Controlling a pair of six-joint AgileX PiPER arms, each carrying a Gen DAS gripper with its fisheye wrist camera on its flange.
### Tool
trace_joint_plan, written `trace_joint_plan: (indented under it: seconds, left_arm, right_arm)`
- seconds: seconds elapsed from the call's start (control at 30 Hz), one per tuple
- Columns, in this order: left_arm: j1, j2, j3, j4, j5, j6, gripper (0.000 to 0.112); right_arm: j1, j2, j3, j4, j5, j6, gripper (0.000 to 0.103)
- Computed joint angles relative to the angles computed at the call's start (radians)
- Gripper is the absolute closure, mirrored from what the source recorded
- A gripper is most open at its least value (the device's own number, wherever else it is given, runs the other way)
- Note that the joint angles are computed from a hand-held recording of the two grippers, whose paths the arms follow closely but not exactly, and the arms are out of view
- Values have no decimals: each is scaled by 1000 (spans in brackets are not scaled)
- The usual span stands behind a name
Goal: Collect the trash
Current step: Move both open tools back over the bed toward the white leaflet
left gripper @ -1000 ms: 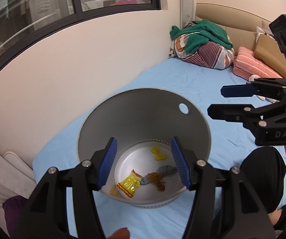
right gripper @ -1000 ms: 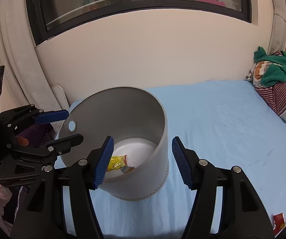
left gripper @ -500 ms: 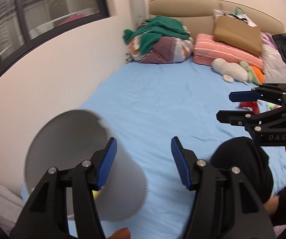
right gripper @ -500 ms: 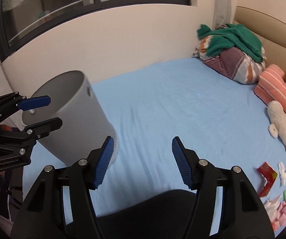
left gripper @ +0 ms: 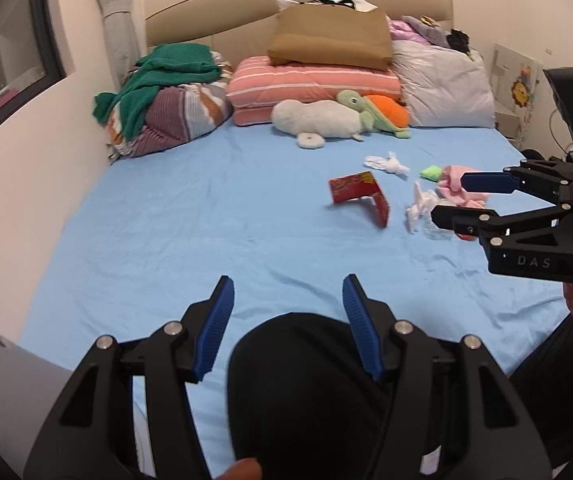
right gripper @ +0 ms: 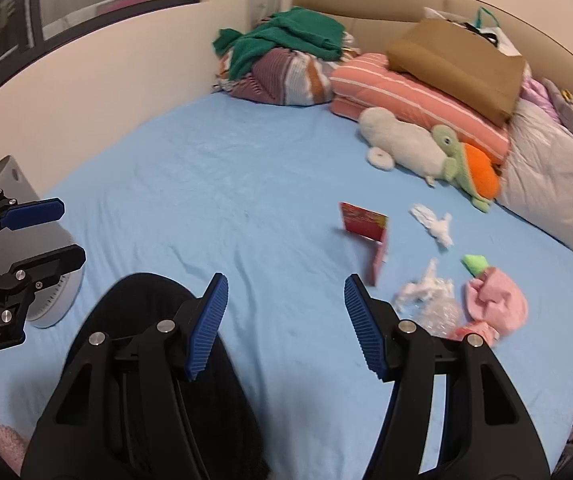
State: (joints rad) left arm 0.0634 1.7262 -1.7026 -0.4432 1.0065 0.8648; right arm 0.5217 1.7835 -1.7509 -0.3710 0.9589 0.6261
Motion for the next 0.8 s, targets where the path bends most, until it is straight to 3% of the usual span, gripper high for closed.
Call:
trace_joint_plan:
  seconds: [0.17,0.37,0.63,0.8]
  left_arm:
    - [-167,10,54,25,-37,-12,55]
    - [-333,66,41,45,-60,-26,55]
    - [-489,193,-54,43,-76,-23,55]
    - [-535,320,-183,71,-45,-63,55]
  right_arm:
    - [-82,-199,317,-96,-61,137,45]
    - [-182,-346,543,-155,-100,251,45]
    - [-321,-407,711,-157,-165,302,45]
    - [-421,-393,775,-112,-237,274,45]
